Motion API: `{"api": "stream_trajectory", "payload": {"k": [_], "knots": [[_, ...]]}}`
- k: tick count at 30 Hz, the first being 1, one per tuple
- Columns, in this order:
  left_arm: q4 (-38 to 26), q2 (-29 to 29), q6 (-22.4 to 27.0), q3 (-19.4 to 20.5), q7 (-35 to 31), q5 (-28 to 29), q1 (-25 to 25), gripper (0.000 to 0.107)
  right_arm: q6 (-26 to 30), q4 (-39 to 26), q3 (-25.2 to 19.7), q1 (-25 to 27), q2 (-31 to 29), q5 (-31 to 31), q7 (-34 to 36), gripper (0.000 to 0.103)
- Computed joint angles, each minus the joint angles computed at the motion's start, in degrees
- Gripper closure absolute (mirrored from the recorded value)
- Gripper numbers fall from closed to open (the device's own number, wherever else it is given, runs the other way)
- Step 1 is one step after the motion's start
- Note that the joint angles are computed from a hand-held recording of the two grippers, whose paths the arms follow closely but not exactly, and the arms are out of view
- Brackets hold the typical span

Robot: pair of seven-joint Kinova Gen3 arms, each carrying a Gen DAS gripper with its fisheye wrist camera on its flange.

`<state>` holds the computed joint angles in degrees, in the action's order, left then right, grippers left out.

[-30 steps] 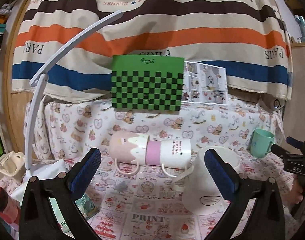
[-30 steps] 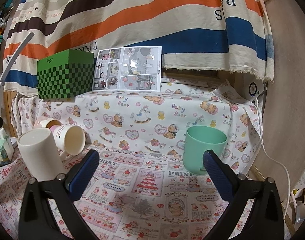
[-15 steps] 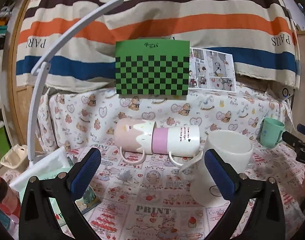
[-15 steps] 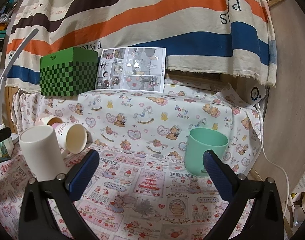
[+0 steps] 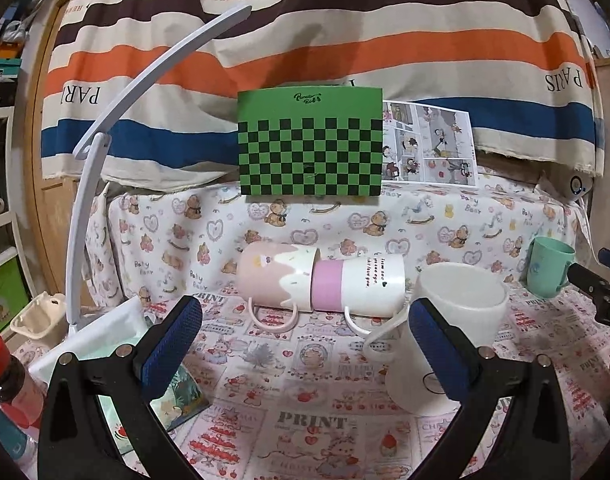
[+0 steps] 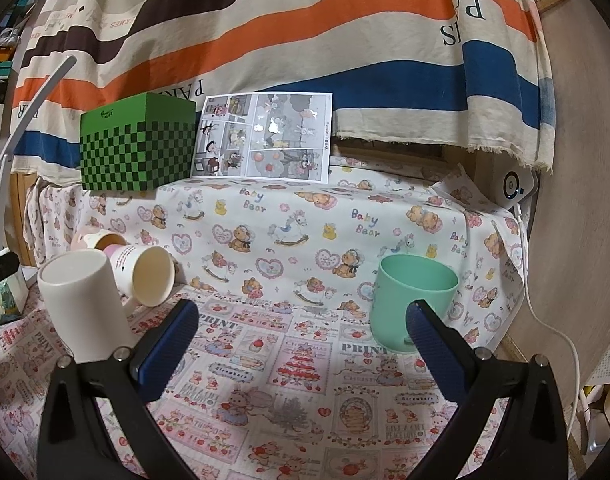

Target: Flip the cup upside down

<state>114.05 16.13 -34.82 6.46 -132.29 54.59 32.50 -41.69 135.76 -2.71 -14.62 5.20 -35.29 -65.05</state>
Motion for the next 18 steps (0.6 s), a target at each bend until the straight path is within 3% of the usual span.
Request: {"api": "stream_trajectory", "payload": {"k": [18], "knots": [[-0.2, -0.1, 0.2, 0.2, -1.1, 1.4, 0.4, 0.005, 0.1, 0.0, 0.1, 0.1, -0.1, 0.3, -0.1, 0.0]]}}
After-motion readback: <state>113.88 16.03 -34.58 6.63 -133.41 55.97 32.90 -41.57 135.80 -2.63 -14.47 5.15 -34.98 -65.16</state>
